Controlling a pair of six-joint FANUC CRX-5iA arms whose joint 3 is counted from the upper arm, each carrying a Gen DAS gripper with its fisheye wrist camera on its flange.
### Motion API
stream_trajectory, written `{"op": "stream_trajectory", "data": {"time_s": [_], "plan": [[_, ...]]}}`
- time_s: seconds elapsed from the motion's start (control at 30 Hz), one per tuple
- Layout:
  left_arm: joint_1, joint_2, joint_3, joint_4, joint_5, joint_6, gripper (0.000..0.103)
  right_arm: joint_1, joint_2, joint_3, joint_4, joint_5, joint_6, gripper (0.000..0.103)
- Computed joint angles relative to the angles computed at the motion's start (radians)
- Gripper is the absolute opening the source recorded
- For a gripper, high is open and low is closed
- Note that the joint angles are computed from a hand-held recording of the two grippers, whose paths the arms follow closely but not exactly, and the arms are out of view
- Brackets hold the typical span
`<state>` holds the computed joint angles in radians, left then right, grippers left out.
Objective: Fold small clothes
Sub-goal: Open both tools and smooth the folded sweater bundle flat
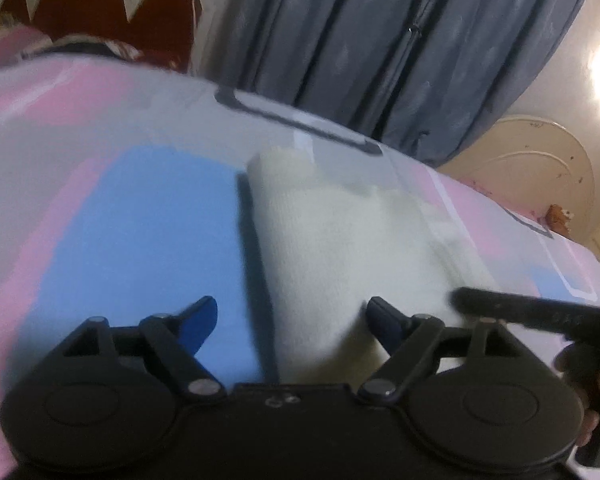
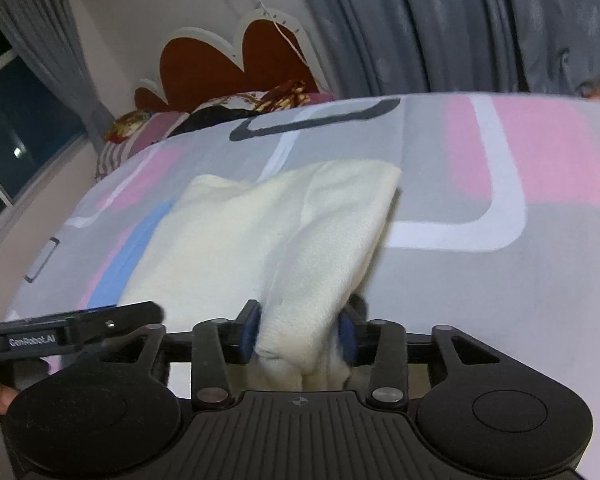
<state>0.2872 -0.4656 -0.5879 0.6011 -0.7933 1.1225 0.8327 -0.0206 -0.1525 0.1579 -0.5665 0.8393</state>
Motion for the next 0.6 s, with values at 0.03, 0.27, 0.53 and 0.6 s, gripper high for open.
{"op": "stream_trajectory", "data": {"time_s": [0.03, 0.27, 0.53, 0.6], "plan": [[0.025, -0.036, -0.016, 0.004, -0.002, -0.015, 0.074, 0.011, -0.02, -0.028, 0.062, 0.011, -0.054, 0.044], [-0.1, 0.008, 0.058, -0.041, 0.078, -0.016, 0.072, 0.026, -0.045, -0.062, 0.188, 0.072, -0.077, 0.031], [-0.166, 0.077, 0.117, -0.18, 0.009, 0.08, 0.071, 0.032, 0.089, 0.067, 0.161, -0.098, 0.035, 0.012], [-0.149, 0.046, 0.098, -0.142, 0.003, 0.074, 0.071, 0.043, 0.068, 0.04, 0.201, -0.092, 0.02, 0.012]]}}
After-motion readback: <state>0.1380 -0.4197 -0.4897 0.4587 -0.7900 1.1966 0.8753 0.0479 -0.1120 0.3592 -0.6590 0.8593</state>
